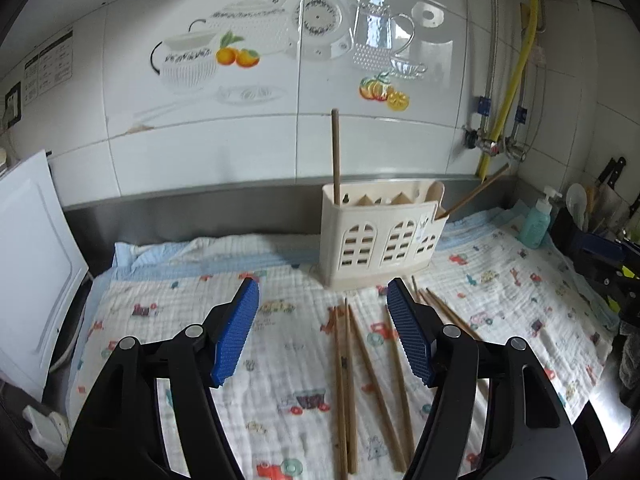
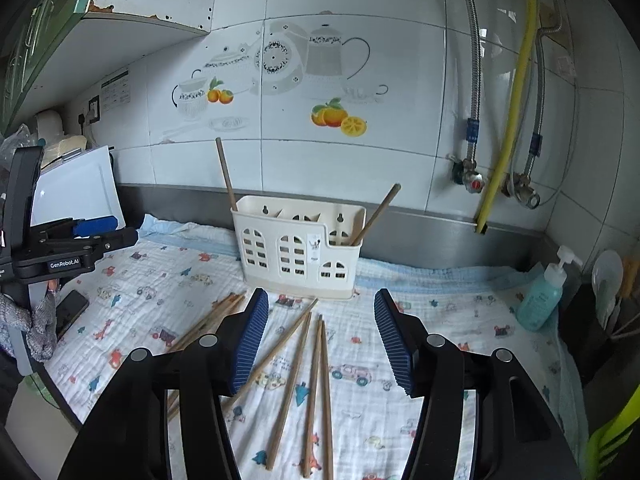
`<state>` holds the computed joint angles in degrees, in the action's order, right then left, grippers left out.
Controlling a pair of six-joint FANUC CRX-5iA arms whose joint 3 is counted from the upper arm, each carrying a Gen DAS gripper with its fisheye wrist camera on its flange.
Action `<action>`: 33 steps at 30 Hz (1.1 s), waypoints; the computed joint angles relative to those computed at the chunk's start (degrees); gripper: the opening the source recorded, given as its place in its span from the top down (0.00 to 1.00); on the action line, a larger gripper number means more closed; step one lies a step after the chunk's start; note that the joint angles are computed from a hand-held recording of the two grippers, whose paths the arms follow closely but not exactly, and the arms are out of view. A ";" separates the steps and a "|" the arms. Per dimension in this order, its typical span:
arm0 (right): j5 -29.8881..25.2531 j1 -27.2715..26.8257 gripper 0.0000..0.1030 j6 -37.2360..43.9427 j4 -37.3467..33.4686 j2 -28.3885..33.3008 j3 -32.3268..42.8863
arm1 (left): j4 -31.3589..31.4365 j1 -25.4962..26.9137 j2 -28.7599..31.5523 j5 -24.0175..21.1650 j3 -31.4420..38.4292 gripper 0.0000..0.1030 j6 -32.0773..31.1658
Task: Organize utensils
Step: 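Open the left tool releasing its chopstick while the right tool releases its own, then close the left tool on a chopstick while the right tool grasps another chopstick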
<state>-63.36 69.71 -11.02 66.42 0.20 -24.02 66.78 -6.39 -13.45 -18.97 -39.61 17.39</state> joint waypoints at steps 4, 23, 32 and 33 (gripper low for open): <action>-0.44 2.13 0.48 -4.95 -1.09 -0.42 -2.74 | -5.94 3.26 -0.49 -2.83 -1.93 0.35 4.81; 2.55 4.71 0.55 -10.85 -11.67 0.99 -8.72 | -16.03 7.49 -1.10 -3.47 -7.13 0.35 14.30; 8.79 0.82 0.73 -7.46 -12.97 2.52 -8.60 | -17.42 7.46 -0.97 -3.32 -7.25 0.35 15.29; 9.52 0.39 0.75 -7.20 -13.20 2.70 -8.57 | -17.62 7.45 -0.98 -3.24 -7.26 0.35 15.40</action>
<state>-53.84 70.10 -18.22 53.22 2.90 -32.58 49.16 1.06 -14.43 -22.21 -46.88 32.79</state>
